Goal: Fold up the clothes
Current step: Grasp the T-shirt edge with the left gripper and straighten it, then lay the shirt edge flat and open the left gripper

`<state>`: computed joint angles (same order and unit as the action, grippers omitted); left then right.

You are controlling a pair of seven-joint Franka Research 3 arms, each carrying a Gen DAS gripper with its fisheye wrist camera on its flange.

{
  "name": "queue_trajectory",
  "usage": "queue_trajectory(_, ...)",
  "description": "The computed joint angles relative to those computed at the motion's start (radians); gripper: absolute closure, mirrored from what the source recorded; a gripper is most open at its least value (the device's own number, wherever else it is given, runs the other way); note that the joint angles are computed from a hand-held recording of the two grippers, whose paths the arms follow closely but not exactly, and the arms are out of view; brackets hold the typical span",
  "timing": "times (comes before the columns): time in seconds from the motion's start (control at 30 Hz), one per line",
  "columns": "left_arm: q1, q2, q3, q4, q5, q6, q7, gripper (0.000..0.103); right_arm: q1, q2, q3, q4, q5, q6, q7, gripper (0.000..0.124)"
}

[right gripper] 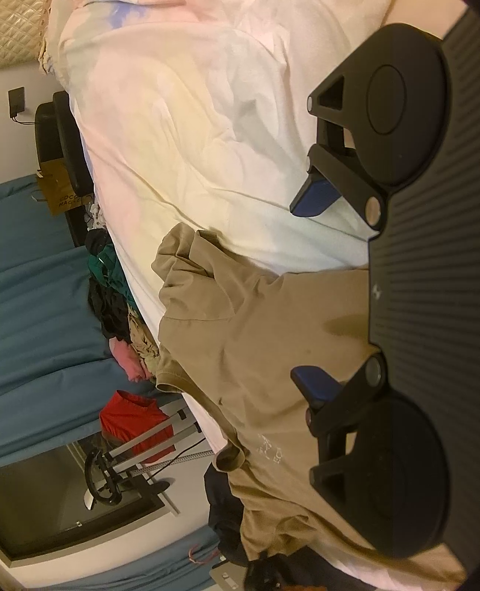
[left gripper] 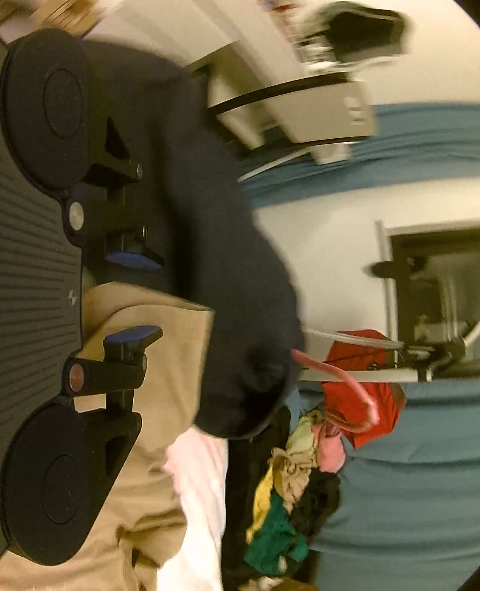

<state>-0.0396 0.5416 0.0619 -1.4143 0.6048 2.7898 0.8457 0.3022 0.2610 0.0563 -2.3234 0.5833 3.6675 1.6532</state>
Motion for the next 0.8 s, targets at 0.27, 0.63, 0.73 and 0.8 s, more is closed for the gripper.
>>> queue_trajectory(0.27, 0.148, -0.110, -0.162, -0.287, -0.179, 0.243, 0.128, 0.047, -0.015, -0.001, 0.008, -0.003, -0.039, -0.005, 0.031, 0.035)
queue_trajectory(0.63, 0.044, -0.131, -0.037, -0.343, -0.183, 0.292, 0.052, 0.099, 0.003, 0.004, -0.004, 0.007, -0.012, -0.010, -0.011, 0.035)
queue_trajectory(0.73, -0.107, -0.172, 0.156, -0.369, -0.033, 0.259, -0.085, 0.097, -0.001, 0.005, 0.001, 0.003, -0.027, 0.006, -0.011, 0.035)
queue_trajectory(0.8, -0.139, -0.195, 0.191, -0.376, 0.041, 0.177, -0.150, 0.093, -0.002, 0.005, 0.003, -0.001, -0.036, 0.017, -0.012, 0.035)
